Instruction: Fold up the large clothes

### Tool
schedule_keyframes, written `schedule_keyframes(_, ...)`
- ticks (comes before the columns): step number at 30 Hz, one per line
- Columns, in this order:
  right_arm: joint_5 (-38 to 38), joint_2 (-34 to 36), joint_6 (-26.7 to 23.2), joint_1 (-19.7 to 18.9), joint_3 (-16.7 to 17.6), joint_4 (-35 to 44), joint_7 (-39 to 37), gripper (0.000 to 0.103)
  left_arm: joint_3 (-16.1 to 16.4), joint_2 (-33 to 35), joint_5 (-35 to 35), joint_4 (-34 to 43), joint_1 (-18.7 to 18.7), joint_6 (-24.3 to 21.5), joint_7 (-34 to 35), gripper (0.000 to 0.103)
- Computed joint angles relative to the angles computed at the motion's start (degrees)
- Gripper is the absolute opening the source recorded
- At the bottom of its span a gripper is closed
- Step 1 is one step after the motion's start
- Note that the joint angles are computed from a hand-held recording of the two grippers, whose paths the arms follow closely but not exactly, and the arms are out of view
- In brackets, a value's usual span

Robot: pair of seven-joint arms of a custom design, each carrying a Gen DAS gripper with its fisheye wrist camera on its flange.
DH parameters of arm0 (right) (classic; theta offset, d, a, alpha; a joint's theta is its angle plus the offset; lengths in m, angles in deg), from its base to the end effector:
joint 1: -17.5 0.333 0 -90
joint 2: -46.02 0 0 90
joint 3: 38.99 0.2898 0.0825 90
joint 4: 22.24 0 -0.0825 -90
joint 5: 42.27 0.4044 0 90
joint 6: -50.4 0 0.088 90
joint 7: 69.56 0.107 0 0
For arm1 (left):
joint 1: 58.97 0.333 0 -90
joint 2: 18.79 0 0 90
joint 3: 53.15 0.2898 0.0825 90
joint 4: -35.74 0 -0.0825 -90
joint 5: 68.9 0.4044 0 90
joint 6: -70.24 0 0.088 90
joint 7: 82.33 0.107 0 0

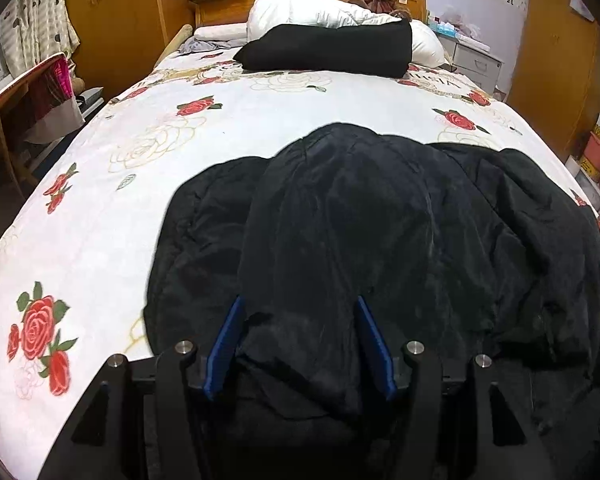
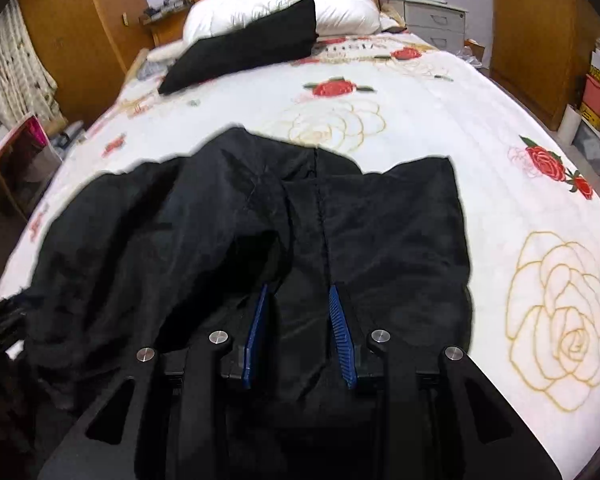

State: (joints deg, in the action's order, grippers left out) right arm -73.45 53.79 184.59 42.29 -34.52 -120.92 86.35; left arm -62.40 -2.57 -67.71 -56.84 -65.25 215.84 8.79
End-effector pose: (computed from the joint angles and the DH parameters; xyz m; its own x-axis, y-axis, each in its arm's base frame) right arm 0.5812 0.3137 0.5222 -0.2996 -0.9435 -0.1415 -0.7342 0.3227 -0.5973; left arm 0.6810 -0.1768 0.5053 -0.2830 -0.9590 0.0135 -0.7680 0.2182 -0.6022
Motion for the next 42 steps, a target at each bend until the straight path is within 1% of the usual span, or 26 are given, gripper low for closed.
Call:
schedule_keyframes(3,-0.5,-3.3,1.1,0.2,0.6,-2.2,0.8,0.033,-0.1,-3.1,-1.2,-3.0,0.8,0.5,0.7,0.06)
schedule_keyframes(6,-0.8,-3.9,2.6,0.3,1.6,-1.7,0.9,0.033,-0.5,-5.8,-4.0,-5.4,1.5,1.3,2.3,0.06)
schedule_keyframes(7,-0.5,-3.1,3.4,0.5,1.9,-0.6,0.2,0.033,-0.8,-6.5,-5.3,-5.8,1.6,1.6,3.0,0.06)
schedule_keyframes(9,0.4,0.6,4.7,1.1,2.4,4.1,-3.4,0.033,-1.3,-6.7,-7.8,-5.3,1.5,1.6,4.2,0.06)
schedule_keyframes(13,3.0,7.6,5.4,2.8,1.2,11.6,-8.3,0.033,-2.6,-5.0,-10.4,-2.9,0.5,2.6,8.6,0.06)
schedule_keyframes(14,4.9,9.8,4.6,2.8,0.9,13.7,-9.8,0.033,-2.9,-4.2,-10.5,-2.3,0.1,2.5,9.9,0.06)
schedule_keyframes(15,7.1,12.1,2.0,2.9,0.6,15.9,-11.3,0.033,-2.9,-3.1,-9.9,-1.5,-0.4,1.7,10.2,0.06)
schedule_keyframes(16,9.1,13.4,1.0,2.9,0.3,16.5,-12.1,0.033,-2.5,-1.8,-8.1,-0.5,-1.1,0.2,9.2,0.06)
schedule_keyframes(17,10.3,13.9,1.2,3.0,0.0,16.1,-12.6,0.031,-2.3,-0.5,-7.4,0.2,-1.4,-1.3,8.6,0.061)
schedule_keyframes(18,10.8,14.2,1.8,3.3,-0.4,15.6,-13.2,0.031,-2.4,0.2,-7.8,0.2,-1.4,-1.5,8.7,0.061)
schedule_keyframes(19,9.8,14.3,2.4,4.0,-1.0,14.9,-13.7,0.031,-2.5,0.4,-8.5,-0.8,-1.1,0.1,9.1,0.061)
schedule_keyframes(20,8.3,14.7,1.8,5.0,-1.6,15.4,-14.1,0.031,-2.6,0.4,-8.6,-1.4,-1.1,1.1,9.4,0.061)
schedule_keyframes(22,8.0,16.1,-0.8,5.9,-2.1,18.0,-14.7,0.031,-2.5,0.5,-8.0,-0.8,-1.3,0.5,9.0,0.061)
schedule_keyframes(23,8.5,16.7,-2.8,6.1,-2.2,19.9,-15.1,0.031,-2.3,0.5,-7.6,-0.1,-1.4,-0.6,8.5,0.061)
schedule_keyframes(25,8.2,15.5,-3.3,6.8,-2.6,19.8,-14.4,0.031,-2.2,-1.2,-7.7,-0.6,-1.2,-1.7,7.8,0.06)
schedule_keyframes(27,7.5,12.6,-0.3,7.3,-2.3,16.7,-13.4,0.031,-3.2,-5.0,-12.6,-4.3,0.5,-0.2,11.0,0.06)
schedule_keyframes(28,6.8,10.8,1.3,7.7,-2.0,14.8,-12.9,0.031,-3.7,-7.5,-16.3,-7.1,1.4,0.7,13.6,0.06)
schedule_keyframes(30,7.5,9.6,2.7,7.6,-0.9,12.8,-13.6,0.031,-3.8,-10.4,-21.1,-10.3,1.6,0.4,16.9,0.06)
schedule_keyframes(31,9.7,10.8,1.9,7.2,0.1,13.6,-15.7,0.031,-3.6,-11.0,-22.6,-11.3,1.3,-0.6,18.5,0.06)
schedule_keyframes(32,11.1,12.1,0.5,7.1,0.5,14.7,-16.7,0.031,-3.4,-10.6,-21.3,-11.5,0.6,-1.5,18.3,0.06)
schedule_keyframes(33,13.2,14.1,-1.8,6.8,0.9,16.4,-17.7,0.031,-2.9,-9.6,-18.7,-10.9,-0.1,-2.6,16.5,0.06)
schedule_keyframes(34,14.8,15.0,-2.6,6.6,0.8,16.9,-18.1,0.03,-2.6,-8.4,-16.7,-9.9,-0.7,-4.1,14.8,0.06)
schedule_keyframes(35,16.4,15.5,-2.1,6.1,0.8,16.5,-18.0,0.027,-2.3,-7.0,-14.8,-8.6,-1.1,-5.3,13.1,0.06)
schedule_keyframes(37,18.2,15.7,-0.6,5.6,0.4,15.8,-17.7,0.026,-2.2,-5.7,-13.1,-7.5,-1.5,-5.6,11.6,0.061)
schedule_keyframes(38,18.4,16.1,-1.0,5.7,0.2,16.4,-17.9,0.026,-2.2,-5.2,-11.8,-6.9,-1.9,-5.4,11.0,0.061)
schedule_keyframes(42,17.8,17.8,-5.1,6.9,-0.4,20.2,-18.7,0.026,-2.2,-5.4,-8.6,-6.6,-2.5,-5.5,9.1,0.061)
